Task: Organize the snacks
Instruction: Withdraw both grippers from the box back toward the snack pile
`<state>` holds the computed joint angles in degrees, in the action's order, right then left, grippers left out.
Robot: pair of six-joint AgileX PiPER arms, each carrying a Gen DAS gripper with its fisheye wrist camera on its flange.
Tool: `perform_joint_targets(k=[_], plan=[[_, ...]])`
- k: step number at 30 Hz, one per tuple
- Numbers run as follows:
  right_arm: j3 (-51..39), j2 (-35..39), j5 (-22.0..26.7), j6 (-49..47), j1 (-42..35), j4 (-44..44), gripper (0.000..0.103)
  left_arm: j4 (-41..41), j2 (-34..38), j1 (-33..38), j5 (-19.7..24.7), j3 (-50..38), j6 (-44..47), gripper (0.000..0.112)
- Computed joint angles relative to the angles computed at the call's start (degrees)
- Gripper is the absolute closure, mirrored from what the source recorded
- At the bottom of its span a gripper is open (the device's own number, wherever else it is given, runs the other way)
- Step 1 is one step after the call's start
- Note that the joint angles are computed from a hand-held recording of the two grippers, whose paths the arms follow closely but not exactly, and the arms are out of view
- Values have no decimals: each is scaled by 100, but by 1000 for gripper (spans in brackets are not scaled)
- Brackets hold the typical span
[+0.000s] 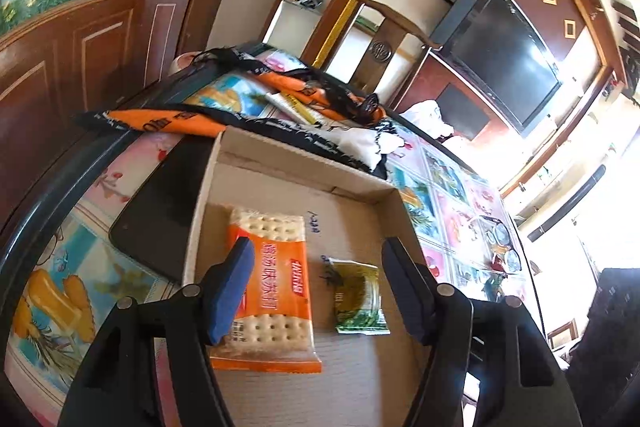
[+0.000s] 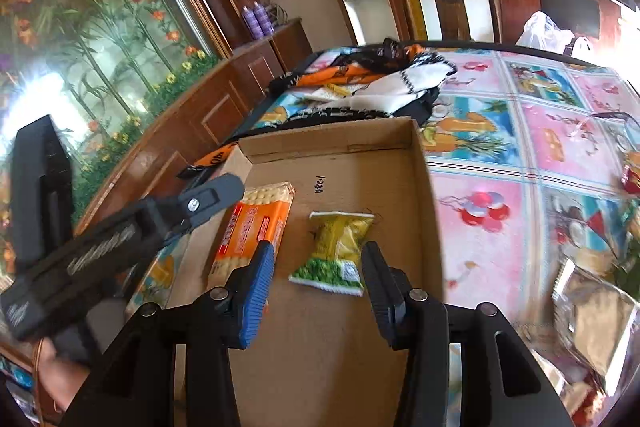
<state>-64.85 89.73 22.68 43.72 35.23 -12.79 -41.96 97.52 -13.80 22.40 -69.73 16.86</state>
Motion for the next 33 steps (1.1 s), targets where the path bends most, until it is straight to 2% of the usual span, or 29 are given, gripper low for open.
perform_joint_targets(k=[2, 5, 7, 11, 16, 18, 20, 23, 26, 27, 29, 31, 33], plan=[[571, -516, -180, 245, -4, -309, 53, -84, -67, -65, -113, 83, 154, 46], [1424, -1373, -370, 613, -130, -738, 51, 311, -155, -248, -338, 173, -74, 45], [1861, -1826, -509, 407, -332, -527, 48, 729, -201, -393, -495, 215, -381, 45], [2611, -2482, -737, -1730, -1092, 1626, 48, 1090, -295, -619, -714, 315, -585, 45], [2982, -2936, -303, -4594, -2079, 4210, 48, 312, -467, -902, -942, 519, 63, 45], [3125, -3223, 5, -5720, -2652, 5172, 48, 318, -513, -1175, -1036, 588, 49, 45], [3234, -3516, 339, -6393, -3263, 5712, 48, 579, -476, -1453, -1017, 563, -218, 44], [3364, -3756, 1301, -7697, -4693, 6821, 48, 422, -283, -1854, -685, 359, -30, 43], [3446, -3765, 2246, -8412, -6045, 7428, 48, 260, 63, -2274, -83, -54, 380, 43], [3473, -3721, 2544, -8571, -6486, 7551, 48, 478, 173, -2430, 146, -229, 251, 43], [3486, -3600, 2950, -8714, -7067, 7680, 48, 1499, 372, -2854, 265, -517, -581, 43], [3485, -3428, 3318, -8841, -7464, 7808, 48, 2644, 642, -3161, 379, -816, -1629, 42], [3502, -3276, 3618, -8951, -7701, 7939, 48, 3564, 947, -3379, 770, -1230, -2523, 42]])
